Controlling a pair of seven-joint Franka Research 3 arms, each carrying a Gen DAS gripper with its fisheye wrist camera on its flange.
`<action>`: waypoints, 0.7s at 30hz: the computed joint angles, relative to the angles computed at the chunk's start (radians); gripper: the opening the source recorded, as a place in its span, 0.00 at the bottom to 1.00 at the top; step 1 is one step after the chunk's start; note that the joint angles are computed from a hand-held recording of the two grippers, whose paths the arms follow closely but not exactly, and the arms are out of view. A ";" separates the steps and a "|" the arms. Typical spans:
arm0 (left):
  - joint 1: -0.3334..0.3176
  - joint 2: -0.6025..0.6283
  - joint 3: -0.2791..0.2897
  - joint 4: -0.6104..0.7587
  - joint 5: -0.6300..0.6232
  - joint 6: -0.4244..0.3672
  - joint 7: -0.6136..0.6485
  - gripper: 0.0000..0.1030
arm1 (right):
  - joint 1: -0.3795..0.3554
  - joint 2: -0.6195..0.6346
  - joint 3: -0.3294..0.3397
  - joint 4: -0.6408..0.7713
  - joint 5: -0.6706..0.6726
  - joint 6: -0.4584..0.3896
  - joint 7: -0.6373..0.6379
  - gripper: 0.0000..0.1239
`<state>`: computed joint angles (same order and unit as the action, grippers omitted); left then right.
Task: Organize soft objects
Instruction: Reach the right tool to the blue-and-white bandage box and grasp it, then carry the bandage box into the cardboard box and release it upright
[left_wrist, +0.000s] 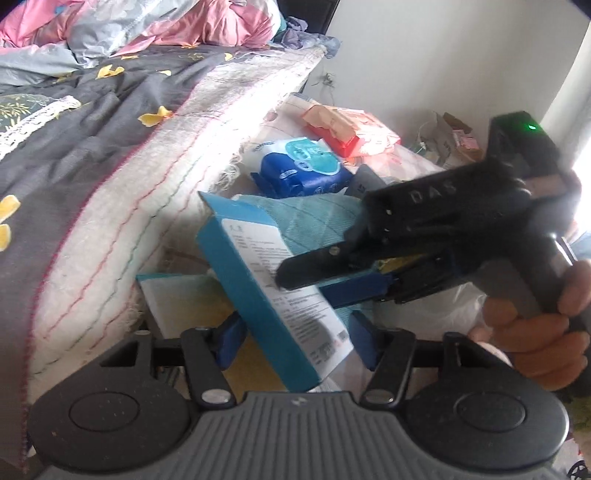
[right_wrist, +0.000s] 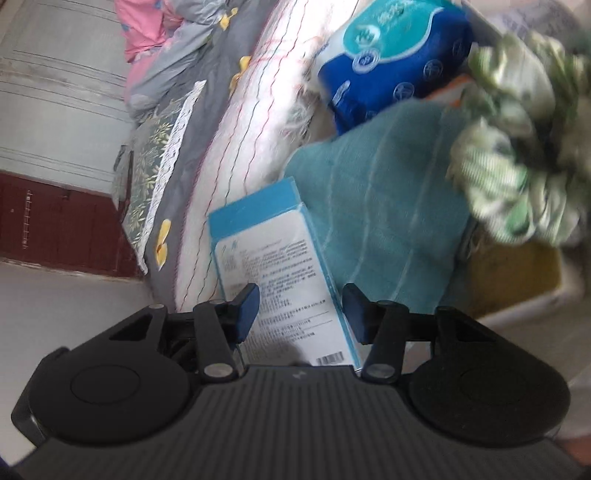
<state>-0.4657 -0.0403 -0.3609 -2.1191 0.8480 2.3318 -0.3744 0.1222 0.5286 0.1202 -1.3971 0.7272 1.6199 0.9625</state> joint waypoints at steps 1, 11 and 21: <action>-0.002 0.000 -0.002 0.004 -0.005 -0.019 0.011 0.48 | -0.002 -0.009 -0.001 -0.013 0.005 0.009 -0.002 0.37; -0.021 -0.045 -0.034 0.054 0.013 -0.111 0.078 0.45 | -0.057 -0.146 -0.020 -0.128 0.101 -0.006 -0.076 0.26; -0.077 0.199 0.000 0.437 0.140 -0.077 0.400 0.42 | -0.210 -0.199 -0.108 -0.088 0.261 -0.044 -0.106 0.18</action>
